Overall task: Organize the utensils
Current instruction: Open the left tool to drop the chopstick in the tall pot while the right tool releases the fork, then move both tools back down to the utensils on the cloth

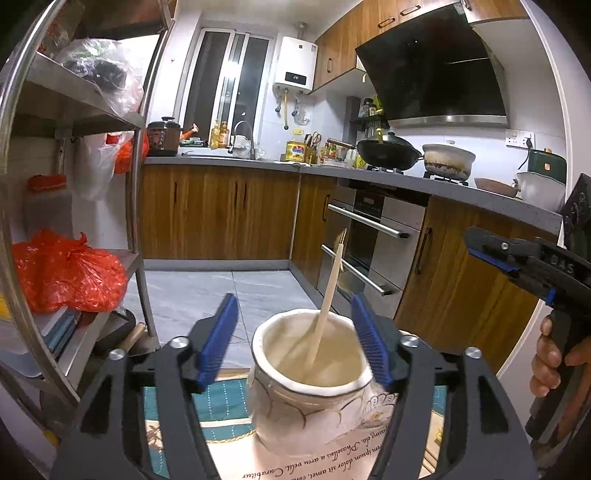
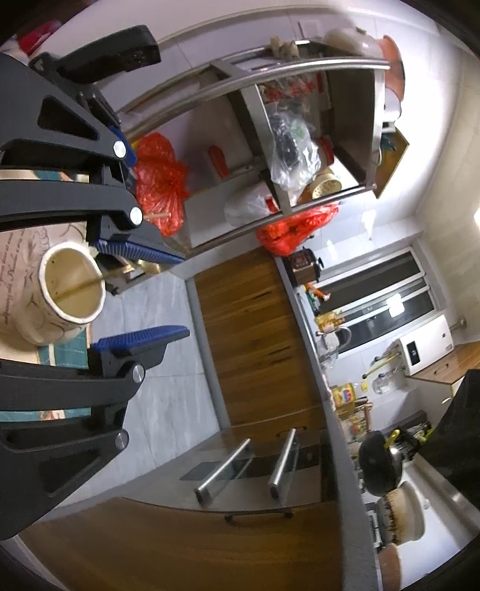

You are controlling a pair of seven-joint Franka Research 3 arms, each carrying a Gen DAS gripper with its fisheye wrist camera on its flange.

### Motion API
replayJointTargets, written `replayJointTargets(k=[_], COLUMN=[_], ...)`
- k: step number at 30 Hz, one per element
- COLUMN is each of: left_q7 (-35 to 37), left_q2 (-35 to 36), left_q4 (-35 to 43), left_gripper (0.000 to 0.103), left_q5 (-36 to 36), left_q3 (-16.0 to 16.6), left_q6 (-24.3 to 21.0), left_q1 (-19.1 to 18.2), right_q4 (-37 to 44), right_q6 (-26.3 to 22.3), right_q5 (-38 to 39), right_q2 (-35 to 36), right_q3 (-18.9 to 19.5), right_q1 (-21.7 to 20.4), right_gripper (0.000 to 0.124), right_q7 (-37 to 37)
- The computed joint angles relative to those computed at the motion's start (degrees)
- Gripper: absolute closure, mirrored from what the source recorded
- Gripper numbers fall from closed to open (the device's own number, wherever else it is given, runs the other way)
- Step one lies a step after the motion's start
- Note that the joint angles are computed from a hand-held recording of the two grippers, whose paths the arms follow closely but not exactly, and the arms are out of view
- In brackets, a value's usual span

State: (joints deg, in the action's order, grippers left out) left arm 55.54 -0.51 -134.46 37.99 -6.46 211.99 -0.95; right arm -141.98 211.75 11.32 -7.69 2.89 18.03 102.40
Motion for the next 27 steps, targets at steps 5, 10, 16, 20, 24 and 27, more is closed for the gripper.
replayJointTargets(k=[5, 10, 16, 20, 24, 27], left_q7=[4.04, 3.21, 2.64, 2.12, 0.15, 0.08], left_q2=[-3.37, -6.81, -10.15, -12.37, -13.81, -14.59], left_q4=[-3.55, -6.55, -9.54, -12.00, -14.42, -15.92], left_gripper=[0.007, 0.006, 0.006, 0.006, 0.006, 0.006], left_q5=[-5.32, -4.31, -2.46, -1.52, 1.16, 2.50], left_q3=[-0.32, 0.63, 1.69, 2.30, 3.78, 3.91], left_q6=[0.96, 1.40, 0.76, 0.30, 0.07, -0.93], left_q1=[-0.33, -0.45, -0.69, -0.88, -1.46, -1.51], right_q4=[-3.32, -7.10, -10.36, -12.84, -15.09, -16.13], right_q6=[0.15, 0.20, -1.61, -2.26, -2.97, -4.12], right_q5=[-4.89, -1.67, 6.42, 11.57, 17.31, 23.41], right_q2=[-3.70, -7.32, -10.59, -12.94, -15.25, -16.86], right_q3=[-1.98, -0.54, 2.63, 4.64, 7.36, 11.40], right_q1=[1.13, 0.94, -0.21, -1.09, -2.61, -5.29], right_gripper=[0.036, 0.027, 0.026, 0.026, 0.026, 0.026], right_q7=[3.88, 2.24, -2.27, -5.14, -7.98, -11.48])
